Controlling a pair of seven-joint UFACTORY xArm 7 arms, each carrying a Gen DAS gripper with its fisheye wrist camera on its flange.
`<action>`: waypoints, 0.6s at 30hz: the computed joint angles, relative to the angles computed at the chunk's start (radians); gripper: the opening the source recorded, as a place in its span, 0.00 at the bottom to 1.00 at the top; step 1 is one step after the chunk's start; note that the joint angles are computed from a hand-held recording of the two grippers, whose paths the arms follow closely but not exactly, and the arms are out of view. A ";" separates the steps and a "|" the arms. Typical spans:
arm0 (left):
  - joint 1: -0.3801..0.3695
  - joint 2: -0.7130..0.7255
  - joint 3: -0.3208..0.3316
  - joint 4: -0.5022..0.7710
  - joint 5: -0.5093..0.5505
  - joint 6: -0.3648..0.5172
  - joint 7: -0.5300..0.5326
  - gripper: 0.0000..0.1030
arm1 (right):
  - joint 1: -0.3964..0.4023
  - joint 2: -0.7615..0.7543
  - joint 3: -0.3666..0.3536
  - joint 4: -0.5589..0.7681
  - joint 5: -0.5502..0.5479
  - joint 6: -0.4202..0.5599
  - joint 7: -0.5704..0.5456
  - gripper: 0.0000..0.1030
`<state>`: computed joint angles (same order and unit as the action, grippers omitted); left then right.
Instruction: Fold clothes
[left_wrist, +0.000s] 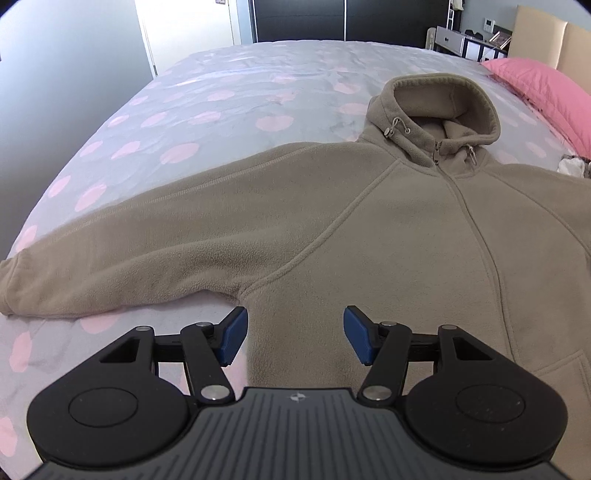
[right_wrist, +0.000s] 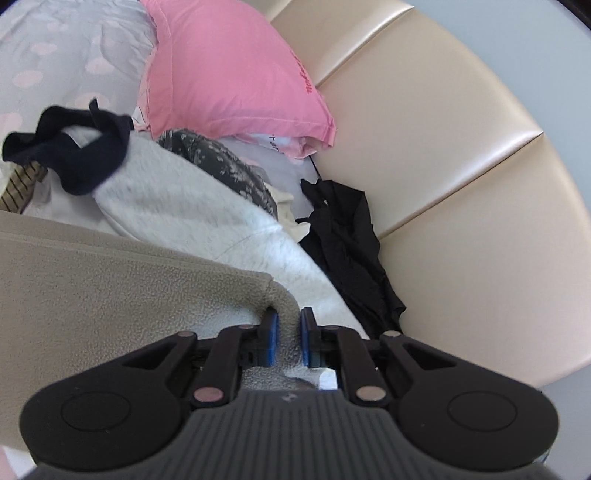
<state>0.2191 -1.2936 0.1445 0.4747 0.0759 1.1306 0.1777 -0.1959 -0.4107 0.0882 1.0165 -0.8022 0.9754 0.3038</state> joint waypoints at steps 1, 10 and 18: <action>-0.003 0.000 0.010 -0.001 -0.008 -0.010 0.000 0.54 | -0.001 -0.003 -0.002 -0.011 -0.008 -0.012 0.002 0.14; -0.012 0.015 0.020 0.086 -0.065 -0.040 -0.027 0.53 | 0.021 -0.122 -0.001 -0.021 0.063 -0.046 -0.075 0.40; -0.111 -0.049 -0.038 0.228 -0.151 0.080 -0.107 0.53 | 0.151 -0.333 0.016 -0.005 0.362 -0.003 -0.270 0.52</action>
<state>0.1077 -1.3421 0.1063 0.7027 -0.0751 1.2106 0.0702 -0.0451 -0.7442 0.1044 1.0117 -0.4399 0.9724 0.0342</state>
